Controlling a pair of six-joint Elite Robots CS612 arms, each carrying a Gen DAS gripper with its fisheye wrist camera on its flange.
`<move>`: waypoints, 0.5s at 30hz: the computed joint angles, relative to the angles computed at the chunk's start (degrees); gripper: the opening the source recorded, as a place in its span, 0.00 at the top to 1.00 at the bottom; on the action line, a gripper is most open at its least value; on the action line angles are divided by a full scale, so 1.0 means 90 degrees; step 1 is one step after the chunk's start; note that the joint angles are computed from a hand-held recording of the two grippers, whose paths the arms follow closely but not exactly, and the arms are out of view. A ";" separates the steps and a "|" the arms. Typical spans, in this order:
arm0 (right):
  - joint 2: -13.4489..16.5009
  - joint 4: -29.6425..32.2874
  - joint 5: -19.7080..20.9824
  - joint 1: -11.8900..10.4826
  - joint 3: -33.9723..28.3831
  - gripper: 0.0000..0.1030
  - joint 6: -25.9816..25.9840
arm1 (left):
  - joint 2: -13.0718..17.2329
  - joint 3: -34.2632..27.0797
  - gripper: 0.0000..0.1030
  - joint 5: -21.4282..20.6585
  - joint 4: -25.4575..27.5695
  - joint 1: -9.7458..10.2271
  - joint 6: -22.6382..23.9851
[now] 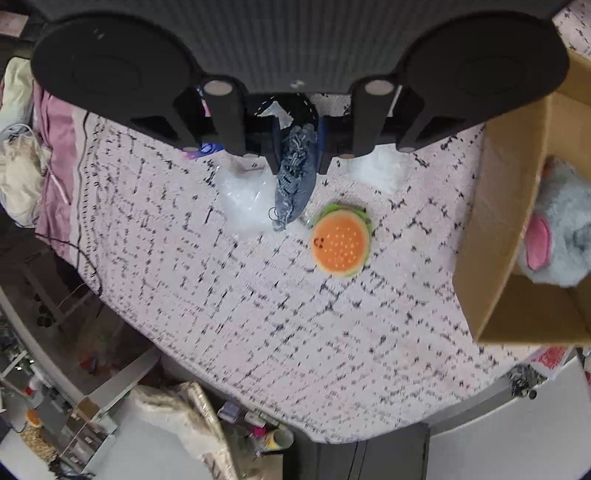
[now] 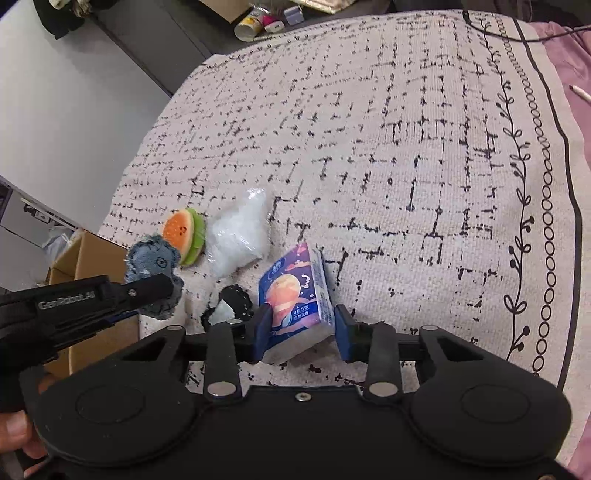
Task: Organize soft objects
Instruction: 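Carry the tissue pack and sock toward the box with both tools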
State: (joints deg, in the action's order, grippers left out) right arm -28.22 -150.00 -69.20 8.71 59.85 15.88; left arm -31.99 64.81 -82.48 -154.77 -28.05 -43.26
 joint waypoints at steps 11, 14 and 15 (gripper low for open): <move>-0.0237 -0.0914 0.0216 0.0011 0.0396 0.70 0.0116 | -0.0381 0.0620 0.83 0.0306 -0.0629 -0.0034 0.0294; -0.0294 -0.1252 0.0268 0.0020 0.0510 0.70 0.0232 | -0.0501 0.0804 0.83 0.0384 -0.0762 -0.0035 0.0326; -0.0313 -0.1374 0.0271 0.0028 0.0550 0.70 0.0258 | -0.0542 0.0866 0.83 0.0402 -0.0811 -0.0035 0.0332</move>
State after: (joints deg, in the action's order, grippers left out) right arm -31.04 -162.36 -66.76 8.96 64.80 18.20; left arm -36.87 72.61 -78.86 -162.07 -28.36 -40.28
